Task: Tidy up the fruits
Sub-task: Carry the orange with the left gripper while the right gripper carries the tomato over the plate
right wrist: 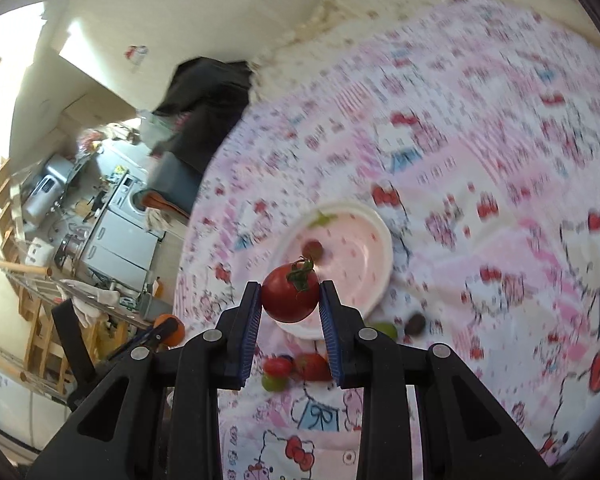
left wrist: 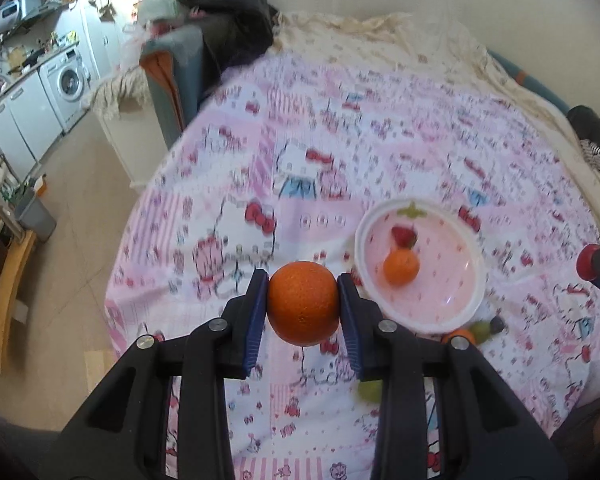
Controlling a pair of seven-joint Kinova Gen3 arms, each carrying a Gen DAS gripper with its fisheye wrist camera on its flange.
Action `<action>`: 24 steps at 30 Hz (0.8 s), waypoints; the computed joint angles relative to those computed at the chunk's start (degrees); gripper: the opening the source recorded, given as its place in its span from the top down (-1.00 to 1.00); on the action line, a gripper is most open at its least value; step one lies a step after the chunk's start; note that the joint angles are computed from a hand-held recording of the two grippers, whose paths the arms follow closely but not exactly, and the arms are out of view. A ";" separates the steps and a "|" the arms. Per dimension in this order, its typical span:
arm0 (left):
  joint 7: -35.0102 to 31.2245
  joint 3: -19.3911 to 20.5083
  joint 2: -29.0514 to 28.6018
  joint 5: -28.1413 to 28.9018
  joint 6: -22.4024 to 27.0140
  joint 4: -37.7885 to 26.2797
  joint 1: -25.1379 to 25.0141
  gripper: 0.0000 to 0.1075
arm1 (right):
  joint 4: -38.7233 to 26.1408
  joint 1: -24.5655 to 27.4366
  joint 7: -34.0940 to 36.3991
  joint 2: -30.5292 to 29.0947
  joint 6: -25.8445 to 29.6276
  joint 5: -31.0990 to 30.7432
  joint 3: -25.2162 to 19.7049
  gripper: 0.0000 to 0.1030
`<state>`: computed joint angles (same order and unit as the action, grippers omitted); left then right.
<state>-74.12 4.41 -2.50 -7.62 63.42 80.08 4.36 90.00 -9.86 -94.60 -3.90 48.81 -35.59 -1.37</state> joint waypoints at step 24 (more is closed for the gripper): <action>-6.59 -0.52 12.56 -2.17 -0.32 -14.57 4.75 0.43 | -16.93 3.64 -0.04 16.11 6.11 5.74 -3.73 0.40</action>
